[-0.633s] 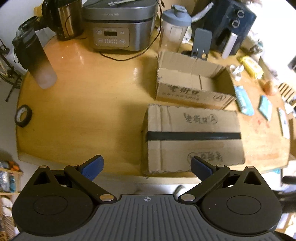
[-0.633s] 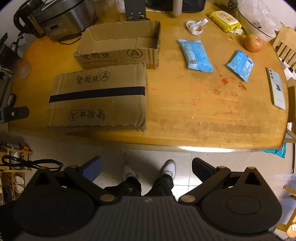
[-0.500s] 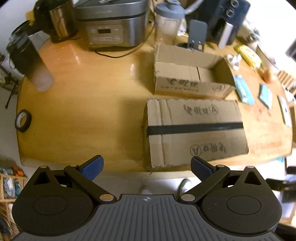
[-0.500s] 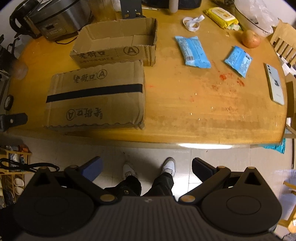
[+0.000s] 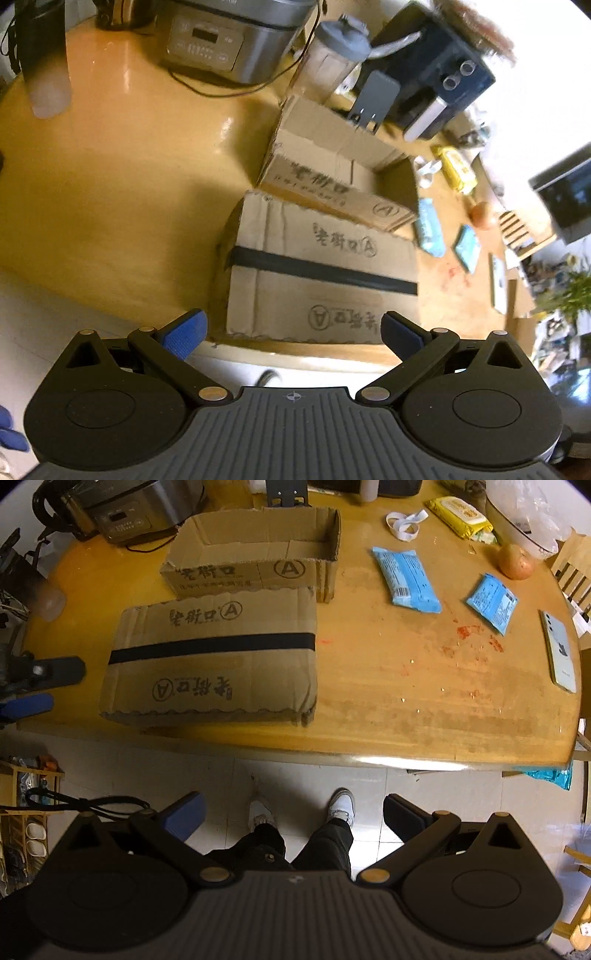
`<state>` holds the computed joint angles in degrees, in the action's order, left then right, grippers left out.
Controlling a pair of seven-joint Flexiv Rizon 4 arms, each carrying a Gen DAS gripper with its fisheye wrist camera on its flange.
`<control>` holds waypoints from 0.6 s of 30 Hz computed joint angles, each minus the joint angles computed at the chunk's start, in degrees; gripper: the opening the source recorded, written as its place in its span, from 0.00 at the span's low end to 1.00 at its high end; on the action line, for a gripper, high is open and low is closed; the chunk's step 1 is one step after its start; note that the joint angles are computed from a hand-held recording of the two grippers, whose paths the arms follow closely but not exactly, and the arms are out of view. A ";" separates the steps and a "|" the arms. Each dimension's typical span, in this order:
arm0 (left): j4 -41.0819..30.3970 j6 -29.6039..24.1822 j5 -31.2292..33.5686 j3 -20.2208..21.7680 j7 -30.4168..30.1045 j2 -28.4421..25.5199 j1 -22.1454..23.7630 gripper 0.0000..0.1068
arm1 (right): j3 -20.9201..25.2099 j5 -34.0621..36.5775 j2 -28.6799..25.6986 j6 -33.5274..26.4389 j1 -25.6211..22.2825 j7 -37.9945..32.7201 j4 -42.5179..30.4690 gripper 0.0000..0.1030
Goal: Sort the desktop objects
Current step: 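Swing the right tool from the boxes toward the blue packets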
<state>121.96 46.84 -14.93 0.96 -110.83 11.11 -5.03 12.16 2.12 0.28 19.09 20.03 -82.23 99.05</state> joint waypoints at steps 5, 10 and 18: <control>-3.05 -5.74 5.44 -0.99 -2.92 -1.23 1.13 0.96 | -0.38 0.47 -0.51 0.36 -0.31 -0.99 -0.50 1.00; -5.58 -9.69 8.34 -1.55 -4.32 -2.10 1.09 0.96 | -1.07 2.40 -1.15 0.15 -1.22 -2.89 -1.48 1.00; -11.46 -15.52 14.88 -3.57 -7.36 -4.39 -0.12 0.96 | -2.35 4.61 -2.82 1.33 -3.46 -5.68 -3.50 1.00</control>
